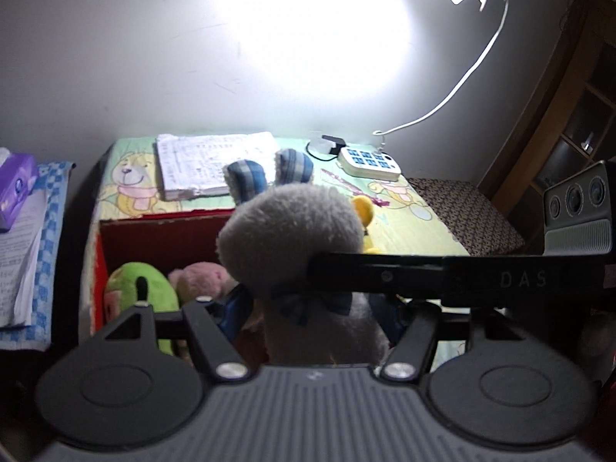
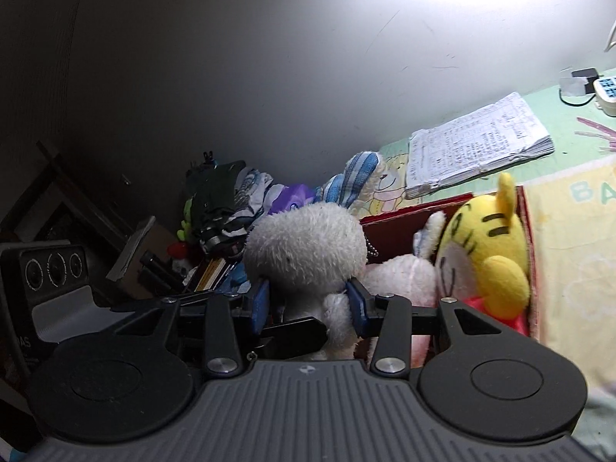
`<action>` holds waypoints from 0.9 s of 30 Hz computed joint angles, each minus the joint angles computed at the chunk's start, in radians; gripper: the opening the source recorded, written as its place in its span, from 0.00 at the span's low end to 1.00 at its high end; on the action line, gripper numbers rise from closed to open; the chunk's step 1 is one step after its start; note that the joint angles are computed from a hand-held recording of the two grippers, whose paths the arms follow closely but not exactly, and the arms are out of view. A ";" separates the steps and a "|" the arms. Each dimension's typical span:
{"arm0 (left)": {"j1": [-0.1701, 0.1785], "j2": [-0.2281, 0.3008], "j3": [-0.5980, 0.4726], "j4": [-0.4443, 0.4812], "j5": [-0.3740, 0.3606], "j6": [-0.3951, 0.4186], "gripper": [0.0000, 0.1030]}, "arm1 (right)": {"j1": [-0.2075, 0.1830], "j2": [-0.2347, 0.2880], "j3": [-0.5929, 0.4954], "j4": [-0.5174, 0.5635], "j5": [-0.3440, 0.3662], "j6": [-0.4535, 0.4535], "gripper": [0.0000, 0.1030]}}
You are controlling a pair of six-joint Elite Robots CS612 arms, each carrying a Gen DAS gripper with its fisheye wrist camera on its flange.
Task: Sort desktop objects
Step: 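Lower the second grey bunny into the red box beside the first bunny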
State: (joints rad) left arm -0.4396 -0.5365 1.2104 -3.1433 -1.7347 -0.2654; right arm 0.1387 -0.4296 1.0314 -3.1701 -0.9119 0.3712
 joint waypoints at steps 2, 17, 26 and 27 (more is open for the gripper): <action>0.006 0.001 0.006 0.005 0.012 -0.012 0.64 | 0.007 0.019 -0.038 0.037 0.020 -0.017 0.44; 0.034 0.047 -0.060 0.147 0.001 -0.034 0.65 | 0.025 0.101 -0.179 0.249 0.061 -0.047 0.44; 0.028 0.072 -0.121 0.239 -0.004 -0.018 0.66 | 0.017 0.098 -0.166 0.251 0.043 -0.042 0.42; 0.027 0.074 -0.125 0.248 -0.002 -0.017 0.66 | 0.016 0.096 -0.163 0.253 0.043 -0.042 0.42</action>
